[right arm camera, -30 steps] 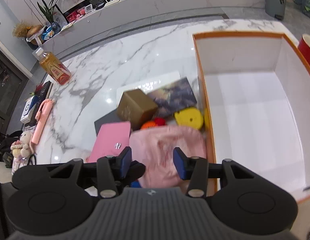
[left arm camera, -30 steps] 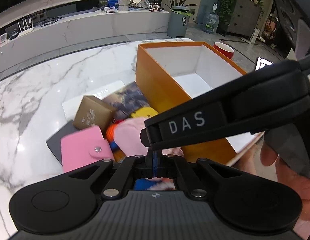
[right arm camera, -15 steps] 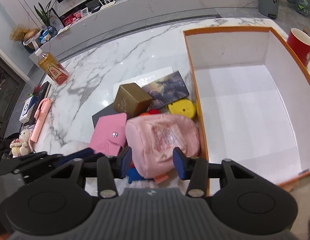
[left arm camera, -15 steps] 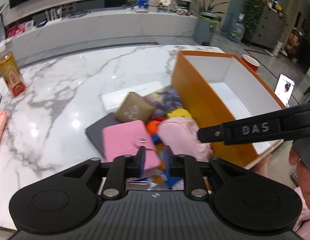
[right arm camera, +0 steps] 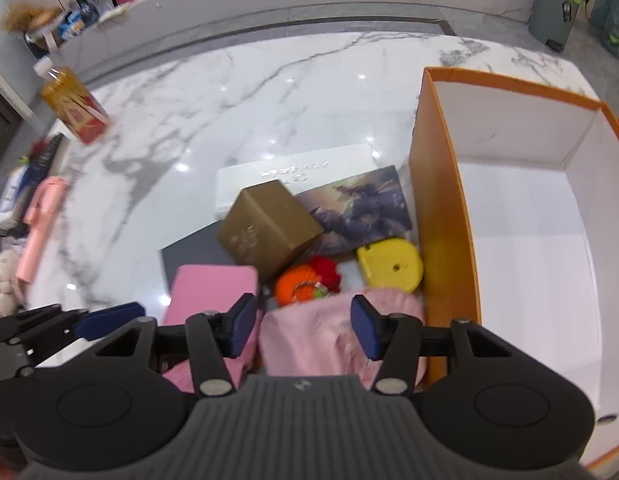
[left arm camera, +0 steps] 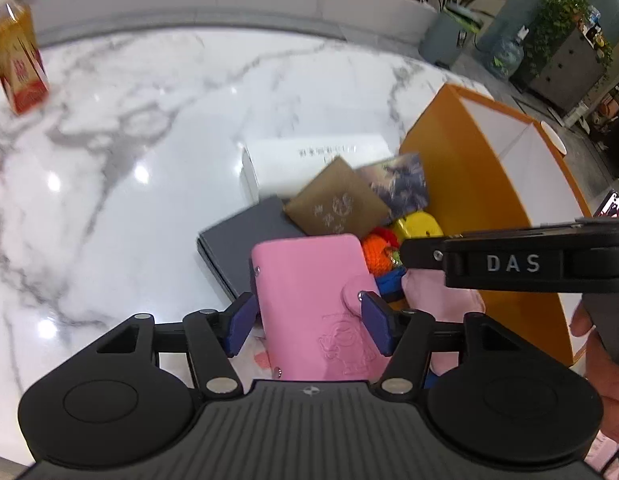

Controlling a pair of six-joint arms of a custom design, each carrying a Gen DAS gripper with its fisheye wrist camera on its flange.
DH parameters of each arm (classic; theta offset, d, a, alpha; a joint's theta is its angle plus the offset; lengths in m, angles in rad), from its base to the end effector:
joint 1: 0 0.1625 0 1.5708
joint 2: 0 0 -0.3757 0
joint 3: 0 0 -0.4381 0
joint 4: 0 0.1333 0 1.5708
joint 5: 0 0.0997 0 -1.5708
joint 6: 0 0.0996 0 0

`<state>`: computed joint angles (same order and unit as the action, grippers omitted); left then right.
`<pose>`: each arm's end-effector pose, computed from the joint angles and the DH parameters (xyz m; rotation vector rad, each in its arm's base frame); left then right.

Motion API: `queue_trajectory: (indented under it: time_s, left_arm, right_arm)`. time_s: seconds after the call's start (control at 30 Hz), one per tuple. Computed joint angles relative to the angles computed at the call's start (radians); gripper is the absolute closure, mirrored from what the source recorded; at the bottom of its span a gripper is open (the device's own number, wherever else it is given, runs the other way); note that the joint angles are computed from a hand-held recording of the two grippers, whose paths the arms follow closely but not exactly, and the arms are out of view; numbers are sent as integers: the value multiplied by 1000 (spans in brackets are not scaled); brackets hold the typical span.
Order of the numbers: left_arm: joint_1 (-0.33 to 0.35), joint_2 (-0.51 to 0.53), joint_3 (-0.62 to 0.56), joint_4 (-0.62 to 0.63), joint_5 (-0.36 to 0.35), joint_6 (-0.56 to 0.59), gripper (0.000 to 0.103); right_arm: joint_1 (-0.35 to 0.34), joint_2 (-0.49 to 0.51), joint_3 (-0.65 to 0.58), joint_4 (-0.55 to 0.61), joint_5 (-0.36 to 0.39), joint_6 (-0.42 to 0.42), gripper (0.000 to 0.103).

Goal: Organize objects
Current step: 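Grasp the pink backpack with the right gripper and lift it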

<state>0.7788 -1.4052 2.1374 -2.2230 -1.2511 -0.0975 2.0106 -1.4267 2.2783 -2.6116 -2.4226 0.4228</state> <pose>-0.2257 -0.4540 0.1380 0.9759 2.6431 -0.0936 0.2456 -0.3849 0.1590 -0.0816 -2.3631 0.6517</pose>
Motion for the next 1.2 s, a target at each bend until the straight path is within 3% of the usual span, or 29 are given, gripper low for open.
queue_trajectory:
  time_s: [0.2,0.3,0.37,0.4,0.43,0.53,0.9,0.93,0.97,1.1,1.2]
  left_arm:
    - [46,51,-37,16,-63,-17,23]
    - [41,52,-39,20,-60,-21,24]
    - [26,42,-26,10,-43,-25,30]
    - [13,33,-13,-6,-21,-21,56]
    - [-3,22,3,-25,7,-8,69]
    - [-41,-11,34,-55,37,16,81]
    - [-186,-177,175,-78,71,14,87]
    - [-196,-193,187,-72,69,9,88]
    - [-207,-208,199,-65,71,0,88]
    - [-241,-255,245,-38,81,-34,88]
    - [-232,-263,252,-17,41,-70,90]
  right_arm:
    - [-19,45,-36,52,-22,-20,44]
    - [-14,43,-43,82,-25,-14,46]
    - [-7,33,-38,89,-24,-11,53]
    - [-5,23,-32,86,-16,-9,54]
    - [-1,14,-26,82,-14,-8,60]
    - [15,-20,0,58,-1,-14,75]
    - [91,-245,198,-69,38,7,79]
    - [95,-273,223,-70,44,22,98]
    - [94,-306,248,-67,57,35,103]
    - [89,-423,341,-24,93,122,103]
    - [92,-465,382,6,81,174,100]
